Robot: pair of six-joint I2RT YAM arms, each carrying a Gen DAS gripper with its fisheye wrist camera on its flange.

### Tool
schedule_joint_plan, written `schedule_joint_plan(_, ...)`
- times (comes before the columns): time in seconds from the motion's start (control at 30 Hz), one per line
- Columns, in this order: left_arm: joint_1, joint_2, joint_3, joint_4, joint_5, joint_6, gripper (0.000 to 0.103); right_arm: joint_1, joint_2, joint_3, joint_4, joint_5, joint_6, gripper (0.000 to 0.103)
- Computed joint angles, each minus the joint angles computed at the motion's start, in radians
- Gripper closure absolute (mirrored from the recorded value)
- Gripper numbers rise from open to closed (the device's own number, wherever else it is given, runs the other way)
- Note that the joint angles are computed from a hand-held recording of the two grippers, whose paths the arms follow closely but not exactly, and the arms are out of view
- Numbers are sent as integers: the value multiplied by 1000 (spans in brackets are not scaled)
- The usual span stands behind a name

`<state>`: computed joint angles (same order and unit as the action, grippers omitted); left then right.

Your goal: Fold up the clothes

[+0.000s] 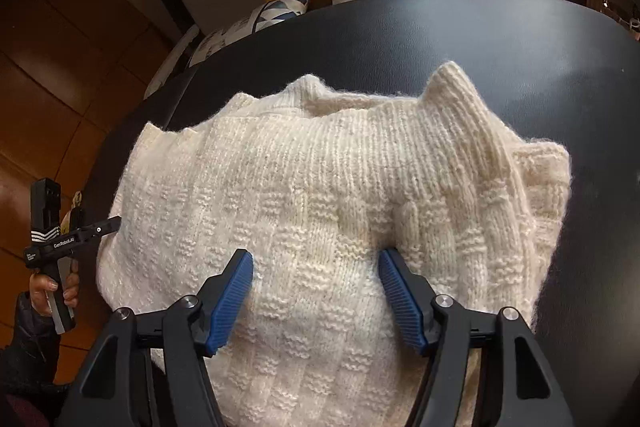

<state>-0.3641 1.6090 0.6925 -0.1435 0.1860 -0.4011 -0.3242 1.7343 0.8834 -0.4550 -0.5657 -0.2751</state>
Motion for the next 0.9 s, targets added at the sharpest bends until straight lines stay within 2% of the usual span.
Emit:
schedule_joint_plan(0.07, -13, -118, -87, -29, -15, -19, 48, -23, -16, 8, -22, -16, -25, 36)
schedule_joint_plan(0.13, -65, -263, -149, -55, -146, -23, 48, -39, -16, 50, -12, -37, 6, 36)
schedule_joint_plan(0.17, -84, -318, -158, -57, -180, -13, 49, -43, -7, 76, 5, -44, 34, 36)
schedule_joint_plan(0.2, -100, -370, -162, -57, -201, 3, 48, -52, -8, 84, 23, -54, 61, 36)
schedule_joint_plan(0.27, -133, -375, -120, -43, -170, 57, 47, -43, 19, 108, 70, -28, 138, 36)
schedule_joint_plan(0.37, -235, -205, 15, -2, -188, 175, 47, -31, 40, 138, 76, 105, 183, 36)
schedule_joint_plan(0.43, -273, -33, 150, -21, -153, 230, 47, -44, 52, 139, 88, 138, 175, 36)
schedule_joint_plan(0.6, -301, 247, 409, -94, -66, 261, 47, -58, 101, 160, 90, 211, 132, 36)
schedule_joint_plan(0.7, -312, 393, 568, -178, -72, 257, 47, -47, 152, 200, 67, 265, 116, 36)
schedule_joint_plan(0.73, -317, 442, 621, -195, -78, 243, 52, -45, 156, 199, 72, 270, 111, 36)
schedule_joint_plan(0.77, -320, 452, 625, -186, -87, 230, 63, -42, 155, 192, 84, 272, 106, 36)
schedule_joint_plan(0.8, -322, 445, 610, -169, -96, 220, 69, -40, 153, 184, 95, 274, 101, 50)
schedule_joint_plan(0.83, -323, 439, 594, -151, -105, 210, 81, -37, 152, 177, 107, 275, 97, 84)
schedule_joint_plan(0.87, -325, 432, 578, -134, -114, 200, 89, -35, 151, 169, 118, 277, 92, 90)
schedule_joint_plan(0.9, -330, 419, 555, -111, -129, 190, 90, -28, 135, 157, 134, 290, 87, 95)
